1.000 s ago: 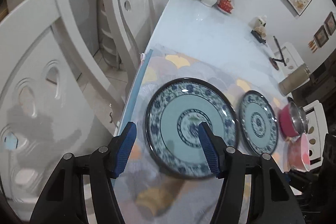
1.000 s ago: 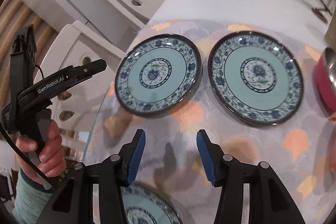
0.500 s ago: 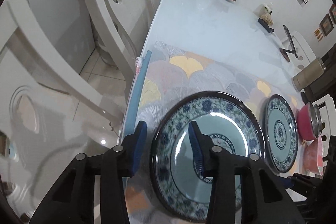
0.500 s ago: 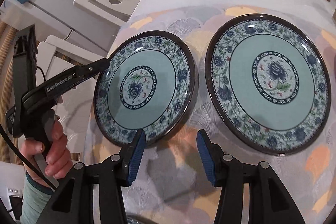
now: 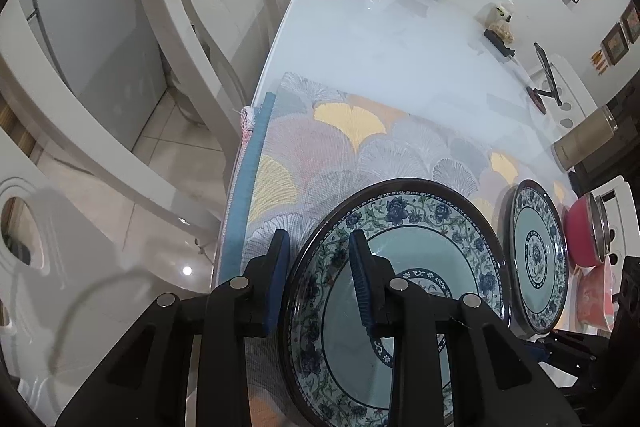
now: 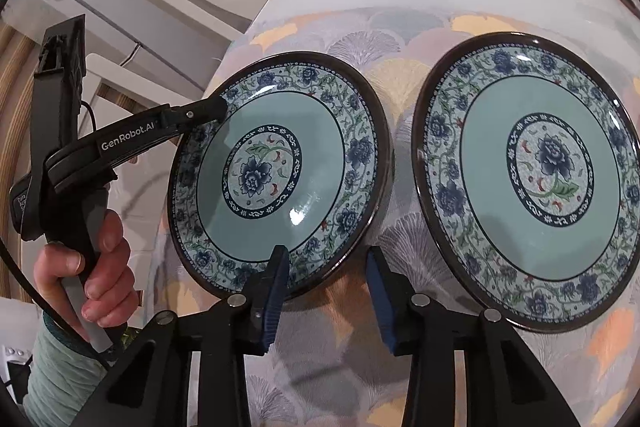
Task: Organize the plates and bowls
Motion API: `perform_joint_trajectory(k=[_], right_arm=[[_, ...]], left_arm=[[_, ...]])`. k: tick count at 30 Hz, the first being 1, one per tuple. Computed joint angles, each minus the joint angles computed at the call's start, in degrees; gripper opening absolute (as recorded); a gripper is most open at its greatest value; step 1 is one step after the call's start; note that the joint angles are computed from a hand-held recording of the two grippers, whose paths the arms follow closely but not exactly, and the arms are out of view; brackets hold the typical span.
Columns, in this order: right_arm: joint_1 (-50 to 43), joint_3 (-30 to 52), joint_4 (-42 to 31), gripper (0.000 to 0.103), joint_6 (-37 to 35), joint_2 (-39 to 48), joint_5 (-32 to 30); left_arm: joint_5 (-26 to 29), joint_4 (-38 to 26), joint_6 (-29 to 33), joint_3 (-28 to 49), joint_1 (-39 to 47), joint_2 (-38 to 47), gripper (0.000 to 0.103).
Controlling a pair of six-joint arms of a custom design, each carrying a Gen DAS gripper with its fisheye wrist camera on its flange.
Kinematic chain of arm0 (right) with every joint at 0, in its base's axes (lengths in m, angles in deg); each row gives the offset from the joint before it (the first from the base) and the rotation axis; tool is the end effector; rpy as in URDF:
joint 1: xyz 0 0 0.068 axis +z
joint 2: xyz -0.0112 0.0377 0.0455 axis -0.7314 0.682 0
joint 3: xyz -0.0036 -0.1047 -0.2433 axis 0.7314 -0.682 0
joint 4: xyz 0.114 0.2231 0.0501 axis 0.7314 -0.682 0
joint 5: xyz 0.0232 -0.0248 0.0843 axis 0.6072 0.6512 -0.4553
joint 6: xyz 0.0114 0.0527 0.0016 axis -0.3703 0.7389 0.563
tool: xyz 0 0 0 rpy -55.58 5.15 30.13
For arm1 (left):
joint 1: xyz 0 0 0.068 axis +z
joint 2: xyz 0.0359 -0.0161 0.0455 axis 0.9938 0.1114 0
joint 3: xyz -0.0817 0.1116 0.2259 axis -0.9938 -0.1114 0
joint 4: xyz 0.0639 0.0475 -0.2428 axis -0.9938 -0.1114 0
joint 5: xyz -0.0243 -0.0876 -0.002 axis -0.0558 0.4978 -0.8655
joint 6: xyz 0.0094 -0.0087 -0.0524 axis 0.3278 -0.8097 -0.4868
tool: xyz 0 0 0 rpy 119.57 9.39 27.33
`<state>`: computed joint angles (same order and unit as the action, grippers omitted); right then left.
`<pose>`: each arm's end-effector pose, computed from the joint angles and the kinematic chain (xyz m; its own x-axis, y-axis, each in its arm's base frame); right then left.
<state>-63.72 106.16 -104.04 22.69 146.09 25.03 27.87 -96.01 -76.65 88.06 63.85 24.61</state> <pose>0.1798 -0.0378 0.1385 -0.9585 0.2140 -0.1887 0.1195 0.9017 0.4156 0.2363 -0.0942 0.1281 -0.8715 0.2200 -0.4383 0.3569 0.8974 -0.2592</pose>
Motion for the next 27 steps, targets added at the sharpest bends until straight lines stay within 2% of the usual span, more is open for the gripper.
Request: perform_joint_trajectory(k=[2,8,15,21,24,27], right_arm=[[3.0,0.0,2.9,0.036,2.7,1.3,0.9],[5.9,-0.6,6.6,0.035,4.4,2.0,2.2],[10.9,-3.3,7.7,0.031,4.5,-2.6,6.3],[13.1,-4.1,1.4,0.031,3.8,-10.0,6.3],[14.1,-3.9,-4.8,0.031,3.4,-16.8,6.2],[14.1,-3.1,-13.6,0.031,2.2,-25.4,5.4]], left_arm=[[0.0,0.0,0.6,0.0,0.0,0.0,0.028],[-0.1,-0.7,1.0,-0.4,-0.2,-1.0,0.028],[-0.6,-3.7,2.3,-2.3,-0.4,-5.9,0.028],[-3.2,-10.2,0.9,-6.5,-1.7,-18.0,0.028],[-2.7,-16.3,-0.4,-8.0,-1.4,-27.1,0.028],[-2.8,-25.1,-2.1,-9.4,-2.0,-39.1,0.028]])
